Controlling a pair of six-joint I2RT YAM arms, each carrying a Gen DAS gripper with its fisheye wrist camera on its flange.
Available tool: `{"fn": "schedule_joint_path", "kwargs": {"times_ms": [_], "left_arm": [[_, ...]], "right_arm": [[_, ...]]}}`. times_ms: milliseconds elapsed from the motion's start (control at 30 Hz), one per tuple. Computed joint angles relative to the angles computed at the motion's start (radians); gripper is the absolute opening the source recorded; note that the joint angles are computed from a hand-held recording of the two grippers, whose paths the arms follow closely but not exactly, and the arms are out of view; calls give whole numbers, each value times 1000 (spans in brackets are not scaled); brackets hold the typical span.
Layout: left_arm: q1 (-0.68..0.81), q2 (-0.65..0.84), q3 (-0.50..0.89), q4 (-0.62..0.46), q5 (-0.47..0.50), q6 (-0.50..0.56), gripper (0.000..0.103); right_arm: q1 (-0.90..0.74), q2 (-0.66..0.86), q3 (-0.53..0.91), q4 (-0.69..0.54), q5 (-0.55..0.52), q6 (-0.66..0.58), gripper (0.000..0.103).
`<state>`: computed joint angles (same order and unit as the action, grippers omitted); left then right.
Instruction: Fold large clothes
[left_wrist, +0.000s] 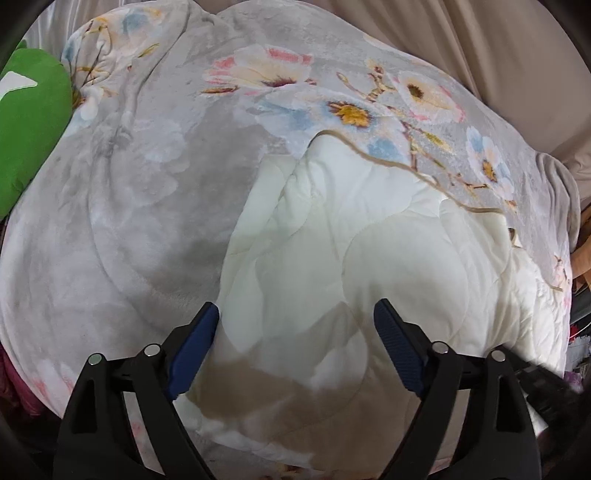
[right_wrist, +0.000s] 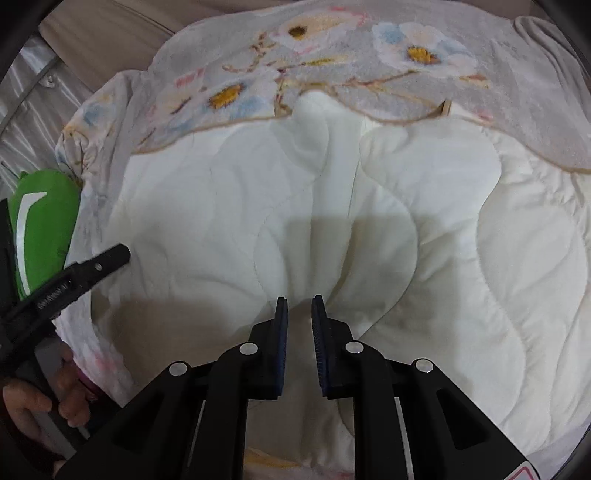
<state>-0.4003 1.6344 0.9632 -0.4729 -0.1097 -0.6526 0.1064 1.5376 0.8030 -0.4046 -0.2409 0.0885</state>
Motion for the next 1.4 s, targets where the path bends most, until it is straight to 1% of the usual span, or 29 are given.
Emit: {"fn": "schedule_joint_path", "kwargs": {"times_ms": [67,133,167,200,300,367,400,433,467,500,533,600,633,667,733,800,867,933,1000,1067,1100,1167,1200,1267,1300,1333,1400], "left_arm": [[6,2,-9,-8,7,-10,85],[37,-6,-44,9,50,-24,92],[59,-9,-68,30,81,-34,94],[88,-11,-104,70,127,-45,98],[164,20,-196,206,269,-81,98],[168,28,-216,252,279,-87,98],[160,31,-209,245,270,-84,98],[155,28,-204,238,273,-87,95],[157,17,-205,242,301,-87,90],[158,8,-201,236,317,-84,76],[157,-9,-194,222,329,-72,58],[147,-65,-170,171,337,-38,35],[139,-94,-152,141,333,-23,28],[125,-128,-137,115,328,-17,26],[82,-197,-84,50,322,-10,21],[9,-243,-9,-9,299,-6,20],[-70,-253,76,-41,276,3,19],[-136,-222,157,-50,266,9,18],[-207,-168,244,-52,260,20,18],[-264,-100,318,-46,266,32,17],[-295,-50,364,-48,269,38,17],[-349,40,451,-65,264,54,17],[-378,93,503,-78,258,68,17],[-424,178,596,-111,233,91,17],[-449,246,673,-142,221,106,17],[-460,285,718,-160,215,113,17],[-487,404,852,-221,211,124,17]], "right_arm": [[-22,20,21,-10,-7,-13,16],[-32,108,55,-16,-17,-15,17],[-37,141,60,-6,-24,-17,16],[-41,169,54,24,-37,-13,15],[-29,185,46,52,-27,-16,14],[-19,192,48,56,-13,-38,14],[-17,196,46,63,-12,-43,14],[-21,200,42,70,-18,-44,14],[-27,209,42,79,-28,-44,14],[-35,211,42,83,-37,-48,14],[-39,213,40,90,-45,-49,14],[-51,218,41,92,-63,-54,14],[-59,214,39,91,-75,-55,14],[-71,208,38,85,-89,-57,14],[-104,179,28,64,-132,-47,14],[-151,122,-4,44,-191,-52,15],[-213,38,-53,10,-237,-96,15],[-287,-32,-101,-47,-297,-162,17],[-349,-70,-143,-99,-348,-223,17],[-370,-41,-178,-115,-372,-275,17],[-367,-18,-197,-89,-369,-277,17],[-371,35,-227,-20,-370,-269,10],[-391,41,-228,-20,-387,-272,9],[-450,1,-230,-68,-418,-320,8],[-489,-44,-240,-92,-412,-358,9],[-539,-84,-247,-122,-407,-404,9],[-656,-130,-252,-180,-409,-487,12]]}}
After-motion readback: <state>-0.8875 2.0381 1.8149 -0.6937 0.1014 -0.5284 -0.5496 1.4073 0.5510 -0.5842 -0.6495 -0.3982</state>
